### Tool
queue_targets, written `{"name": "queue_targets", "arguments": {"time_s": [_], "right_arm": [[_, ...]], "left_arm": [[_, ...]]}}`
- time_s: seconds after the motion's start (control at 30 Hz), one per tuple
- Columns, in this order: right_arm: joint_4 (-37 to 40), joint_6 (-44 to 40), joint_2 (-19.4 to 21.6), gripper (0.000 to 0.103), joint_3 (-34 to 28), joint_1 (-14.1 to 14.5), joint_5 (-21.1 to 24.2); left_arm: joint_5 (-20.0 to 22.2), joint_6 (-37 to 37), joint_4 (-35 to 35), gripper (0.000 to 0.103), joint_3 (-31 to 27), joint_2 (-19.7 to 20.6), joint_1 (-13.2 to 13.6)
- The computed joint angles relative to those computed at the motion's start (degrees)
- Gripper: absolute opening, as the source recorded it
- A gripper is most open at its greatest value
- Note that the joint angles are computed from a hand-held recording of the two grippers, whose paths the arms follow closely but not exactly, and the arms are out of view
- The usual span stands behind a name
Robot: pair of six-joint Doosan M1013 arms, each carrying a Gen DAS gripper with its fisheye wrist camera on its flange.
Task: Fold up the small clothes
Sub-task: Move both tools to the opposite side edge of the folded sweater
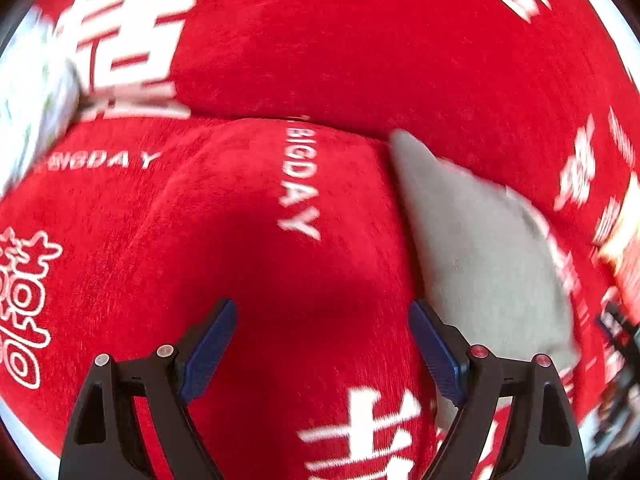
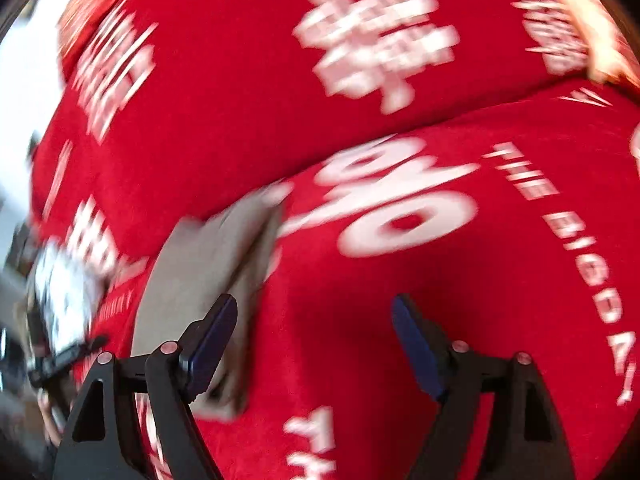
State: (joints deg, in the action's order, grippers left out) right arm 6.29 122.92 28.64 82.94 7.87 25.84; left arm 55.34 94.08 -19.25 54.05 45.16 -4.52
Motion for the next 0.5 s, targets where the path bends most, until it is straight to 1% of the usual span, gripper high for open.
{"name": "queue_targets", "arguments": {"time_s": [0.07,0.13,0.17,0.23,0.3,0.37,0.4,0.43,0.5], "right_arm": [[-2.32,6.53,-0.17,0.086,0.02,-1.38,-0.91],[-1.64,7.55,0.28,0.086,-0.59,-2.29,-0.6],[-0.64,6.89,0.82,0.086,-1.28,-2.28,-0.23],[5.63,0.54,3.05,0.086,-4.09,-2.3,1.79],[16.3,-9.26,5.66,0.086,-7.0,-2.34,4.42],[24.75,-16.49,8.02,0.086,-9.6,-2.27,6.59],[28.11,-19.51,9.27,0.086,-11.01,-2.01,7.86],[29.84,-21.09,10.1,0.086,-12.02,-1.72,8.79],[33.35,-24.63,12.08,0.086,-14.4,-1.18,11.3]], "left_arm": [[3.86,-1.17,-2.87,0.088,-4.29,2.32,1.03],[6.86,-1.93,-4.67,0.088,-8.39,4.63,1.21],[9.06,-1.01,-6.36,0.088,-10.62,5.99,1.06],[13.31,0.63,-8.97,0.088,-14.33,8.37,0.4],[16.23,0.59,-10.01,0.088,-17.15,10.29,-0.62],[18.94,0.3,-11.9,0.088,-19.7,12.18,-1.47],[20.35,0.02,-12.71,0.088,-21.0,13.11,-1.85],[21.02,-0.11,-13.35,0.088,-21.33,13.4,-2.31],[21.44,0.16,-14.02,0.088,-21.72,13.83,-2.99]]}}
